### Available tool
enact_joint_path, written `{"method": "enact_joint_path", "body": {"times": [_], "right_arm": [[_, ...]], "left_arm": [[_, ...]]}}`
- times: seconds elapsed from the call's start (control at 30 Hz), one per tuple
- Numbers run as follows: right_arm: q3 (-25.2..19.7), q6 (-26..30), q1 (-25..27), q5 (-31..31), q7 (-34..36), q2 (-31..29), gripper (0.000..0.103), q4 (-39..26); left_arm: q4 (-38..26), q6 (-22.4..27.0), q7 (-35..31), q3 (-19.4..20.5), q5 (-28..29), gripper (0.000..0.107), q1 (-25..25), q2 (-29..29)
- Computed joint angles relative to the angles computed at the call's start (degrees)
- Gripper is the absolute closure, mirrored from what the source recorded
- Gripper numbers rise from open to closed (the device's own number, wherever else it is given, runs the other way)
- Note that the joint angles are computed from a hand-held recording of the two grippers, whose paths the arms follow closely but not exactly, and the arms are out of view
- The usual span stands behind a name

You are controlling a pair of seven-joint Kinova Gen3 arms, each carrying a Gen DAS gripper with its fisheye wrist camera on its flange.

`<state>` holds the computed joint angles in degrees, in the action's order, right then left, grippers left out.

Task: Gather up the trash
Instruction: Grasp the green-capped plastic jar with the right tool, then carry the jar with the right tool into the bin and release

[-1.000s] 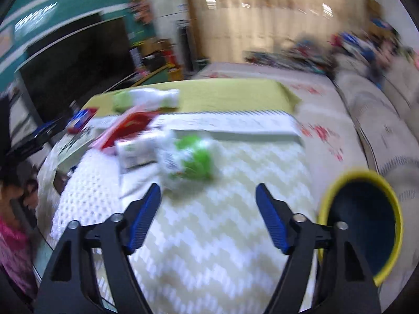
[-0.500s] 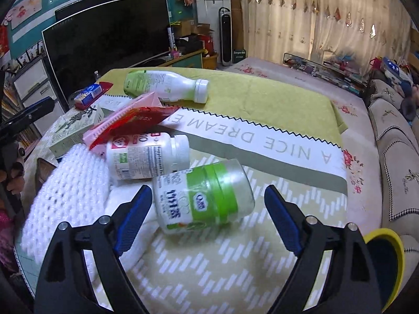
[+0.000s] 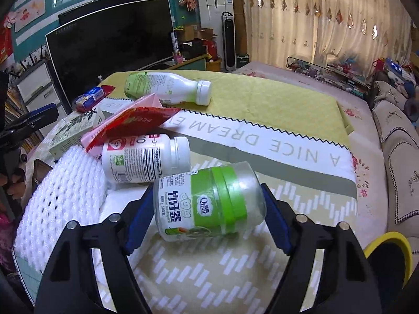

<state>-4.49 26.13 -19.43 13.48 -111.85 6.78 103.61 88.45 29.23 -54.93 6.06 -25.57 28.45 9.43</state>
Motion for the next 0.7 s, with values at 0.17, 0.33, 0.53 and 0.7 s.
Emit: {"method": "enact_joint_path", "body": {"times": [0.17,0.33,0.53,0.7], "right_arm": [[-10.0,0.5,9.1,8.8,-11.2,-2.2,0.031,1.5],[-20.0,2.5,22.4,13.4,-22.8,-8.4,0.031,4.5],[-27.7,7.6,38.3,16.7,-36.8,-14.2,0.03,8.9],[-32.6,11.9,45.7,23.7,-48.5,-14.8,0.03,12.1]], "left_arm": [[0.0,0.0,-0.5,0.0,-0.7,0.009,0.6,0.2],[1.0,-1.2,1.0,-0.3,-2.1,0.009,0.9,-0.4],[1.2,-1.6,0.6,0.1,-1.8,0.009,0.6,-0.7],[1.1,-1.3,0.8,0.1,-2.5,0.009,0.9,-0.6]]}}
